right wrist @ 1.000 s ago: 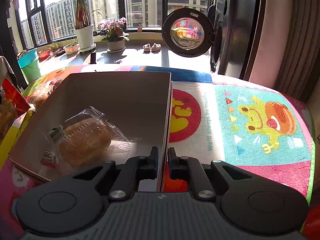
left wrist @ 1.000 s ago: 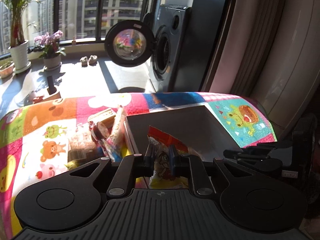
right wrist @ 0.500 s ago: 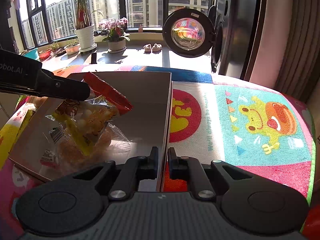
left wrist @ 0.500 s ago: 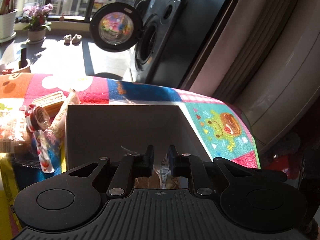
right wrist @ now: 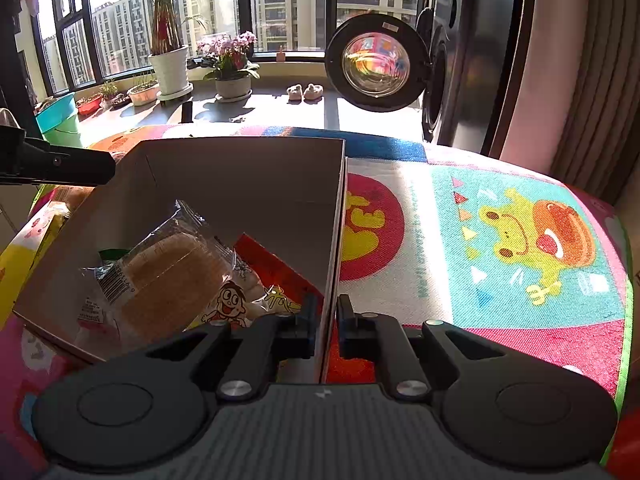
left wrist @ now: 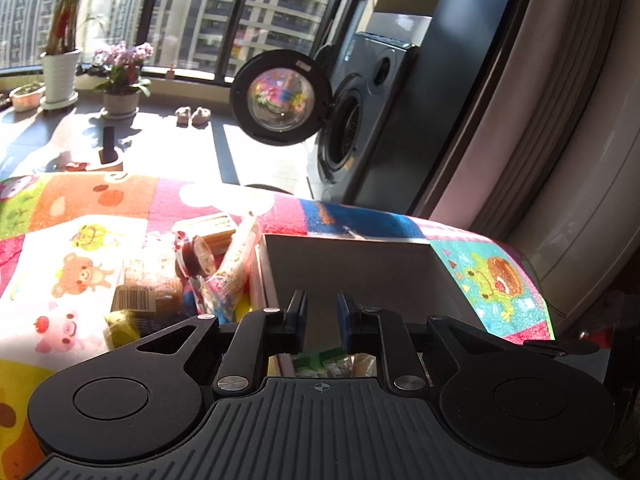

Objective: Organize objects
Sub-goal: 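Reach the left tool to the yellow stick packet and grasp it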

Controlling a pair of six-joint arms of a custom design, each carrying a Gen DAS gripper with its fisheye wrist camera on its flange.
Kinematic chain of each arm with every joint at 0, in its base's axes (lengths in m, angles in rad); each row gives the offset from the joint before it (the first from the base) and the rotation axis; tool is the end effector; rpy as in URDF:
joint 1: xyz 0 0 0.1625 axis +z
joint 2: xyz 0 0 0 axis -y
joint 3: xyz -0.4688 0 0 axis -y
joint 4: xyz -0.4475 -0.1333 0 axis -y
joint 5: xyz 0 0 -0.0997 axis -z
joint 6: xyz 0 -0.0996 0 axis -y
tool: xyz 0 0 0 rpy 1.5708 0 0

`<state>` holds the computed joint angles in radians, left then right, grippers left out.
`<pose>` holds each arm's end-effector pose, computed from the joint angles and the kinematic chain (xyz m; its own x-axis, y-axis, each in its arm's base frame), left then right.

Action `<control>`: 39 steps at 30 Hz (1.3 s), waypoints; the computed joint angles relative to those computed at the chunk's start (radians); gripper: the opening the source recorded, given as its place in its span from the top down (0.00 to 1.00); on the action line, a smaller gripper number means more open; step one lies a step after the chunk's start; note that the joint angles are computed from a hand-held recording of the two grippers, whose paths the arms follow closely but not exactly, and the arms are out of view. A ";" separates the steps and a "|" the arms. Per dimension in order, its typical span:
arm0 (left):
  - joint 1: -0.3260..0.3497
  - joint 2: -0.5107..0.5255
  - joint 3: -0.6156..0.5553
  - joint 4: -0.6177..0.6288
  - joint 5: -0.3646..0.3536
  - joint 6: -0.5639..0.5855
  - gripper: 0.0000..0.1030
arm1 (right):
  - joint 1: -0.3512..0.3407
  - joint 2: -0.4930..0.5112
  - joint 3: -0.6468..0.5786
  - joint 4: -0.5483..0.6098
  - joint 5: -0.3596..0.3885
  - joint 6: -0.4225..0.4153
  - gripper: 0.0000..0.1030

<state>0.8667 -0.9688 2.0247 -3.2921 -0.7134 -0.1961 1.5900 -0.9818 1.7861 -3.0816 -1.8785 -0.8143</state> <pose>-0.2323 -0.5958 0.1697 -0.8849 -0.0503 -0.4631 0.3434 0.6013 -0.7214 0.1167 -0.7062 0.2225 -0.6460 -0.4307 0.6302 -0.7057 0.6516 -0.2780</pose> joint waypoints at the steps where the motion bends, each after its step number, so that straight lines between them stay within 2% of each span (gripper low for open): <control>1: -0.003 -0.017 0.020 -0.009 0.039 -0.013 0.83 | 0.000 -0.001 0.001 0.001 0.001 0.000 0.90; 3: -0.009 -0.052 0.054 0.026 0.142 -0.067 0.83 | 0.000 -0.004 0.005 0.003 0.000 -0.001 0.90; 5: -0.008 -0.089 0.074 0.130 0.237 -0.157 0.83 | 0.000 -0.006 0.007 0.004 -0.001 -0.005 0.90; 7: 0.003 -0.127 0.092 0.233 0.290 -0.272 0.83 | 0.002 -0.005 0.007 0.002 -0.005 -0.012 0.90; 9: 0.020 -0.172 0.112 0.311 0.275 -0.374 0.83 | 0.003 -0.004 0.006 0.002 -0.009 -0.014 0.90; 12: 0.037 -0.191 0.125 0.332 0.227 -0.427 0.83 | 0.003 -0.004 0.006 0.002 -0.009 -0.014 0.90; 16: 0.045 -0.169 0.120 0.320 0.185 -0.417 0.82 | 0.005 -0.002 0.003 0.002 -0.015 -0.017 0.90; 24: 0.063 -0.083 0.053 0.363 0.232 -0.419 0.82 | 0.006 -0.006 0.009 0.007 -0.016 -0.018 0.90; 27: 0.076 -0.058 0.034 0.380 0.230 -0.423 0.71 | 0.005 -0.007 0.010 0.007 -0.016 -0.019 0.89; 29: 0.084 -0.042 0.021 0.405 0.230 -0.425 0.70 | 0.005 -0.007 0.010 0.006 -0.015 -0.019 0.89; 33: 0.066 -0.002 0.020 0.370 0.296 -0.339 0.64 | 0.004 -0.009 0.013 0.005 -0.013 -0.022 0.87; 36: 0.054 0.017 0.023 0.361 0.332 -0.282 0.64 | 0.004 -0.011 0.016 0.006 -0.012 -0.020 0.87; 39: 0.049 0.014 0.027 0.370 0.334 -0.275 0.65 | 0.004 -0.011 0.020 0.001 -0.015 -0.021 0.87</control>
